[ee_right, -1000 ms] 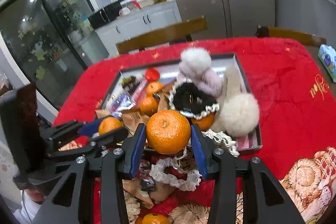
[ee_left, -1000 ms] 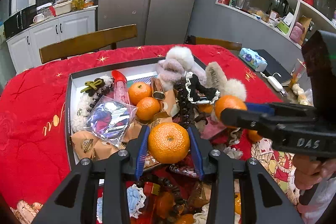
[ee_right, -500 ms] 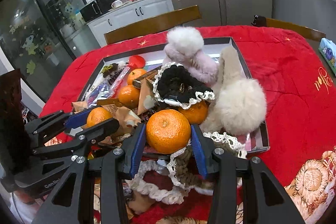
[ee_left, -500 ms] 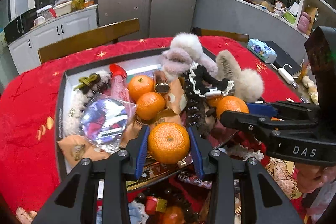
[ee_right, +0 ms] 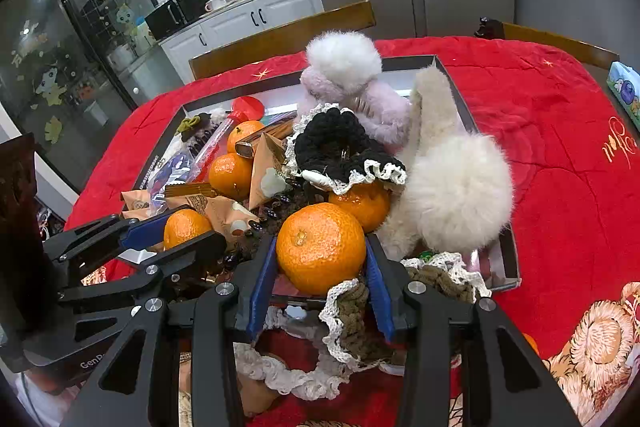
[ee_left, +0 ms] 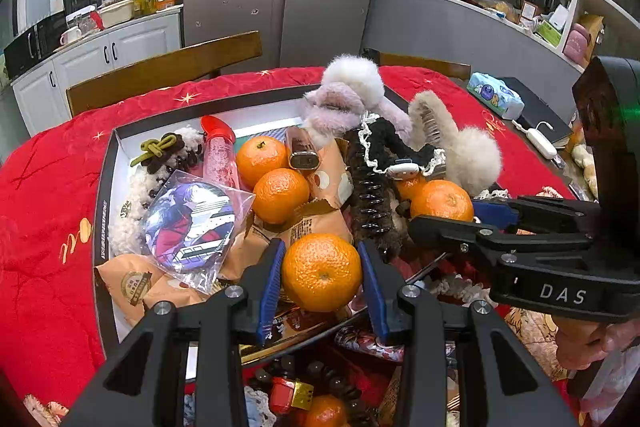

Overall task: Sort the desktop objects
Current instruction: 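Open left tool to drop its mandarin while right tool releases its mandarin into the box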

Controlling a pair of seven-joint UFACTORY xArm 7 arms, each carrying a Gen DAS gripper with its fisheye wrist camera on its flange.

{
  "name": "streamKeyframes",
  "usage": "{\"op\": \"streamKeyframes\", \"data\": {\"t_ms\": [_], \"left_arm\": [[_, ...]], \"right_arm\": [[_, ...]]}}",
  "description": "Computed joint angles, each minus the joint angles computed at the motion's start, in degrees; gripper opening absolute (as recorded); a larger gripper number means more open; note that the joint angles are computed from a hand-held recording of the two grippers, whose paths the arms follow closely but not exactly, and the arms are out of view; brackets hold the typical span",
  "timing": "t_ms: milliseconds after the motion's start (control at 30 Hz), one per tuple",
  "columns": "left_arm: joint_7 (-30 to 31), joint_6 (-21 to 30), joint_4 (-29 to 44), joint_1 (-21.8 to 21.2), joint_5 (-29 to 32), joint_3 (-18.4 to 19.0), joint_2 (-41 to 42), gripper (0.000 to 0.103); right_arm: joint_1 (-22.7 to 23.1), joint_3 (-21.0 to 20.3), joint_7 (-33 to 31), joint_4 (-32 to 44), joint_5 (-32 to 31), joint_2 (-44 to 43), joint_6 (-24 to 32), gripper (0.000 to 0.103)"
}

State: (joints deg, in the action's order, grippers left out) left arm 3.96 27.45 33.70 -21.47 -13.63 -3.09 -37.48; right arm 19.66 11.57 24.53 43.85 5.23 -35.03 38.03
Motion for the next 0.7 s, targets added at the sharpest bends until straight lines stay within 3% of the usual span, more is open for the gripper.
{"op": "streamKeyframes", "data": {"t_ms": [267, 367, 400, 500, 533, 700], "left_arm": [[-1.23, 0.57, 0.34, 1.01, 1.09, -0.9, 0.09, 0.039], [-2.81, 1.86, 0.88, 2.44, 2.82, -2.02, -0.14, 0.04], [-3.09, 1.97, 0.93, 2.59, 3.1, -2.07, -0.29, 0.048], [-4.31, 3.26, 1.59, 3.51, 4.43, -2.79, -0.94, 0.093], [-4.8, 3.11, 1.48, 3.9, 5.0, -3.15, -1.37, 0.099], [-5.89, 2.46, 1.33, 4.34, 6.12, -3.04, -3.08, 0.103]], "right_arm": [[0.01, 0.25, 0.09, 0.56, -0.62, -0.23, 0.91, 0.044], [0.16, 0.28, -0.58, 1.14, -0.99, -0.47, 1.64, 0.052], [0.44, 0.03, -0.88, 1.38, -0.67, -0.67, 1.88, 0.057], [1.12, -0.73, -1.91, 1.94, 0.57, -1.44, 2.01, 0.065], [0.92, -0.64, -2.1, 1.97, 0.4, -2.0, 1.95, 0.067], [0.0, -0.12, -1.61, 2.56, 0.1, -4.12, 1.2, 0.093]]}}
